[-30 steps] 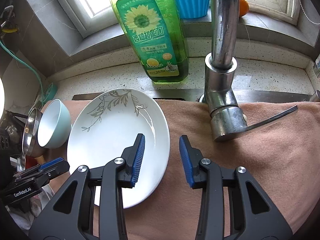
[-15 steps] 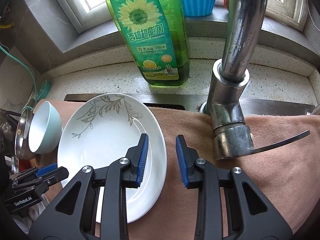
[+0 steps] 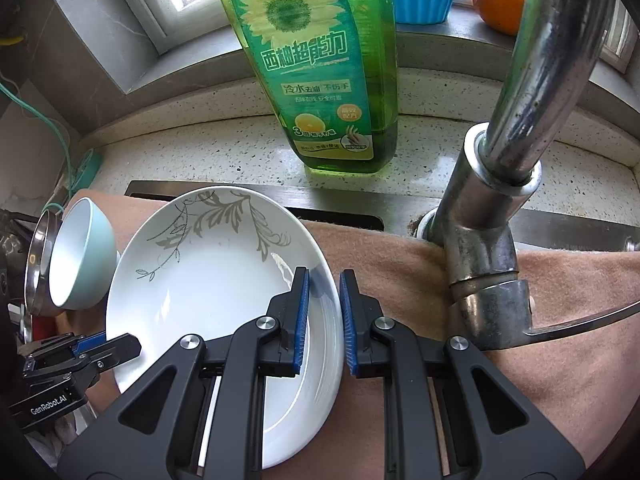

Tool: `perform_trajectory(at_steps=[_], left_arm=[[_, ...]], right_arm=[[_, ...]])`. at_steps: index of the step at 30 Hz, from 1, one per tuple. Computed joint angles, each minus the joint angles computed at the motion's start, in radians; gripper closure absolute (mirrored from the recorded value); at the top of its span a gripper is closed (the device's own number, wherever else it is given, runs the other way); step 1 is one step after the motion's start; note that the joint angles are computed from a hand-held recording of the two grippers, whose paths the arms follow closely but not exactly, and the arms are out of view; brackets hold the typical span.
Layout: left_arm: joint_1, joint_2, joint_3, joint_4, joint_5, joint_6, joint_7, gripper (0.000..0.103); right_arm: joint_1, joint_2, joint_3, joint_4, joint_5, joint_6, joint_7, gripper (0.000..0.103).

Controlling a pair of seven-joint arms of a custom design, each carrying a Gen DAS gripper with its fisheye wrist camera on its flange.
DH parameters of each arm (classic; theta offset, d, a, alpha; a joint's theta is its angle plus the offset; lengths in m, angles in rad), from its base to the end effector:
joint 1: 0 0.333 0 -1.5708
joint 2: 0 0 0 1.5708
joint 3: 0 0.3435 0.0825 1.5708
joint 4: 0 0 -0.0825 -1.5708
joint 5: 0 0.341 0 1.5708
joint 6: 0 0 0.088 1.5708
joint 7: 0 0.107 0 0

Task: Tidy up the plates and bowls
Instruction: 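Close the right gripper on the rim of the white leaf-pattern plate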

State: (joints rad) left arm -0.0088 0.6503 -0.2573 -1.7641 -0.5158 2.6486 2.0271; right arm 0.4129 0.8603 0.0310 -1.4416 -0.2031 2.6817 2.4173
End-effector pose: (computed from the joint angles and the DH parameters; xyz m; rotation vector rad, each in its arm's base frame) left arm 0.6563 -0.1382 0.2799 1.8397 -2.2990 0.7247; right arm 0.6720 0.3196 0.2613 -1.6970 2.1918 -0.2169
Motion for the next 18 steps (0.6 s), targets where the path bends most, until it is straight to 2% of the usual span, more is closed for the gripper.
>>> perform_trajectory(at_steps=[9, 18], left_arm=[[-0.021, -0.005, 0.018, -0.001, 0.047, 0.007, -0.016, 0.085], [-0.015, -0.027, 0.016, -0.030, 0.066, 0.017, 0.006, 0.085]], right_arm=[[-0.006, -0.029, 0.009, -0.054, 0.009, 0.030, 0.001, 0.089], [0.025, -0.084, -0.003, -0.152, -0.009, 0.073, 0.051, 0.089]])
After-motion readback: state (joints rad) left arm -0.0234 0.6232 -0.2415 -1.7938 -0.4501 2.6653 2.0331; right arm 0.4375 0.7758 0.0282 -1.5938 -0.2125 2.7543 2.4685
